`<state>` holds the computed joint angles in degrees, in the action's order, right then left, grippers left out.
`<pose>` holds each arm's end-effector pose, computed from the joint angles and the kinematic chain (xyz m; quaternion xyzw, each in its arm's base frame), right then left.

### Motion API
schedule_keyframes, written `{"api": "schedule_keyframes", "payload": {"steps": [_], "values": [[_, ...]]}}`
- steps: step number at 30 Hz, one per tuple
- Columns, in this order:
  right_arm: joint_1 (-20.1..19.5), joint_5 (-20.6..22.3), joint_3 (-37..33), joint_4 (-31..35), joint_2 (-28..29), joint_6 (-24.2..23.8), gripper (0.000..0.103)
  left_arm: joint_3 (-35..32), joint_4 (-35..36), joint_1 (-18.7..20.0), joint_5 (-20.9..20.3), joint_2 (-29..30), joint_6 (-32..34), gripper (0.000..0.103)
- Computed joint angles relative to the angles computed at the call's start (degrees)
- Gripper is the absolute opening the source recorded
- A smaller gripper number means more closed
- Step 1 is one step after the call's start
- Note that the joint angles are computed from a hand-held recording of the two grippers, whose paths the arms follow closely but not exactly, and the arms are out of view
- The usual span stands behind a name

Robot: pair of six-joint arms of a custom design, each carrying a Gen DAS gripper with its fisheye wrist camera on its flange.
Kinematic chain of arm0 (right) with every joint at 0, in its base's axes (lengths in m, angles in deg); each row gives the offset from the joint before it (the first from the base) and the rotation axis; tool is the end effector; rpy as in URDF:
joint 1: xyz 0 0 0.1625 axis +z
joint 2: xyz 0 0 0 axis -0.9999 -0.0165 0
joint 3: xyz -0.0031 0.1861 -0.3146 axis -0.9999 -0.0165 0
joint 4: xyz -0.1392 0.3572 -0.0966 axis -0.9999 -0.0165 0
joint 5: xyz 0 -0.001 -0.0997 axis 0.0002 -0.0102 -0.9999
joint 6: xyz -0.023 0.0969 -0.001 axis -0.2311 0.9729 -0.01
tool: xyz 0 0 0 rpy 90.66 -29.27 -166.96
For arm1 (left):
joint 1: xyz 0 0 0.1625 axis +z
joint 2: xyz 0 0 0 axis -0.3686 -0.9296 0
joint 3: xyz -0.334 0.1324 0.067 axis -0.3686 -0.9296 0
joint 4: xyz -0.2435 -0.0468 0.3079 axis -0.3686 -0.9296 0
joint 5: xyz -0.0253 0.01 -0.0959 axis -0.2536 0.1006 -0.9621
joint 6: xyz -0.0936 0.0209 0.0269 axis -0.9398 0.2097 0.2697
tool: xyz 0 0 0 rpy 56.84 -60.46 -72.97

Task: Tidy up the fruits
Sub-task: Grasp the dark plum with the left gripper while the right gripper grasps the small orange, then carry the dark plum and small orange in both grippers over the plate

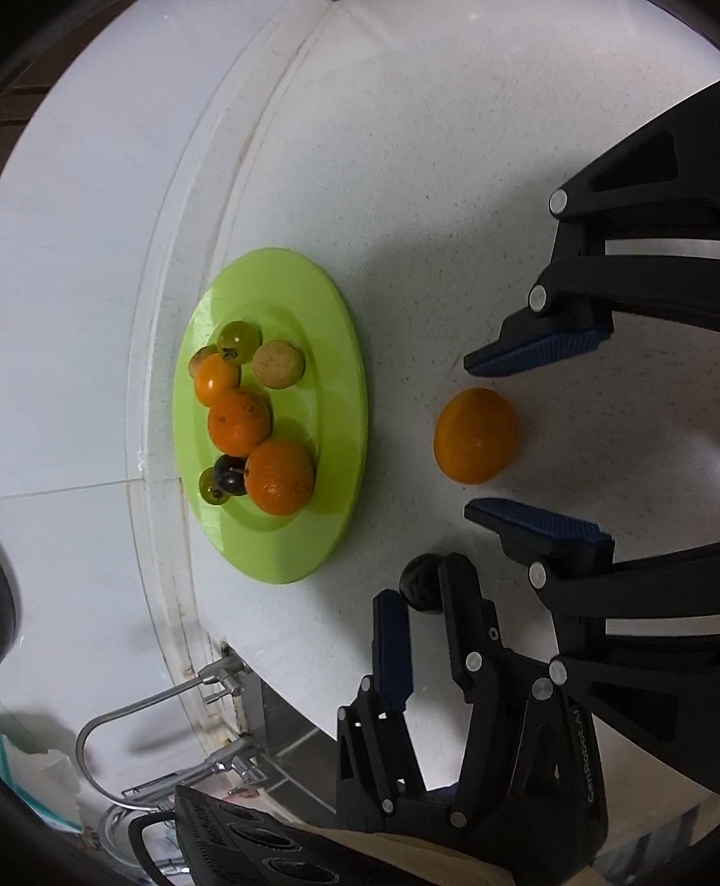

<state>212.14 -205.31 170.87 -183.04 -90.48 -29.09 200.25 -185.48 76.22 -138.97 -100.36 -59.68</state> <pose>0.2745 -0.2887 -0.0755 0.2349 -0.9119 0.1870 0.2798 0.0065 -0.3129 0.1822 0.3230 0.8999 -0.1597 0.2456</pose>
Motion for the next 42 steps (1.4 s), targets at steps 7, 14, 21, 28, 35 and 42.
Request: {"api": "schedule_keyframes", "payload": {"steps": [7,14,21,28,35,42], "values": [[-0.8,1.1,0.6,-1.5,0.0,-0.5,0.037,0.3,-0.2,-0.5,0.3,0.1,-0.7,0.028],[-0.6,1.5,1.0,-2.7,0.0,-0.9,0.037,1.0,2.0,-2.2,1.0,-2.4,-3.1,0.028],[0.7,1.4,2.0,-4.3,-1.6,-0.4,0.037,1.5,8.8,-6.8,3.6,-8.6,-10.3,0.028],[3.1,-0.3,2.6,-6.5,-4.0,-0.7,0.037,1.8,17.2,-13.8,8.1,-15.7,-17.9,0.028],[4.9,-1.3,1.8,-8.4,-6.2,-2.8,0.037,0.0,19.8,-18.1,12.5,-17.0,-22.5,0.028],[4.2,-0.4,-1.2,-8.1,-7.1,-6.0,0.037,-2.7,10.8,-17.0,16.7,-8.7,-19.3,0.028]]}}
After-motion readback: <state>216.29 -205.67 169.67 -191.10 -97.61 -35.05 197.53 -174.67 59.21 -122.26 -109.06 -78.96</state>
